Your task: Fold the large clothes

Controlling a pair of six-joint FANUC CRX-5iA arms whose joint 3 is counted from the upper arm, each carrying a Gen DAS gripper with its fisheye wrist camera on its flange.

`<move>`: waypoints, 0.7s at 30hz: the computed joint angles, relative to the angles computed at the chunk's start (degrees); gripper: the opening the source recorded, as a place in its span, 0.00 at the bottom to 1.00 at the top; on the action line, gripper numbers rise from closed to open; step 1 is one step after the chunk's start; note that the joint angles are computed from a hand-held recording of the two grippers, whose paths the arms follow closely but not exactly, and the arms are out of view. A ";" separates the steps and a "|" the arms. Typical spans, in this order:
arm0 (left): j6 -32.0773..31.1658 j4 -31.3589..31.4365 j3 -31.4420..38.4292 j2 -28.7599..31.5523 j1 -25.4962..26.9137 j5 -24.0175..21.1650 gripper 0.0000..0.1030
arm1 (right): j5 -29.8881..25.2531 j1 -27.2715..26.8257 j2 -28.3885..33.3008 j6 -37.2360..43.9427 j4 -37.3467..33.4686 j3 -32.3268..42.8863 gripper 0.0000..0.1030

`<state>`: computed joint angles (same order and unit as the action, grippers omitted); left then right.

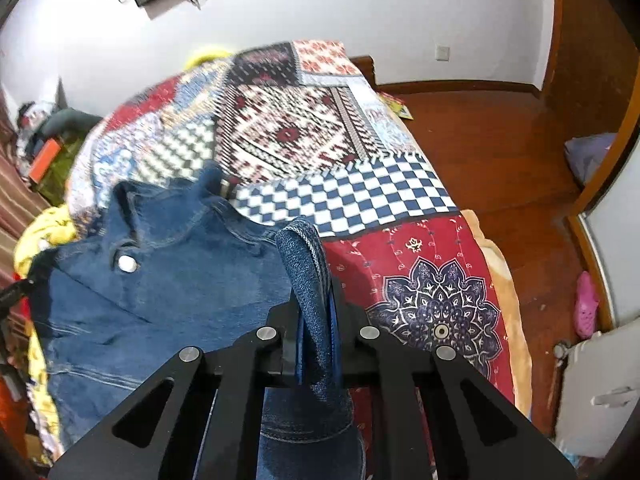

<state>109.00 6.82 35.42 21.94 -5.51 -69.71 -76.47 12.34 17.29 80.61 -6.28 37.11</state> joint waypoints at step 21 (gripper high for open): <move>-6.06 -10.56 4.78 -2.01 -5.34 -10.24 0.37 | -3.04 3.79 -5.39 2.11 10.06 -6.64 0.58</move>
<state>102.94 -3.74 40.19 19.93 -10.84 -79.95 -79.51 16.14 11.90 82.72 3.78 30.47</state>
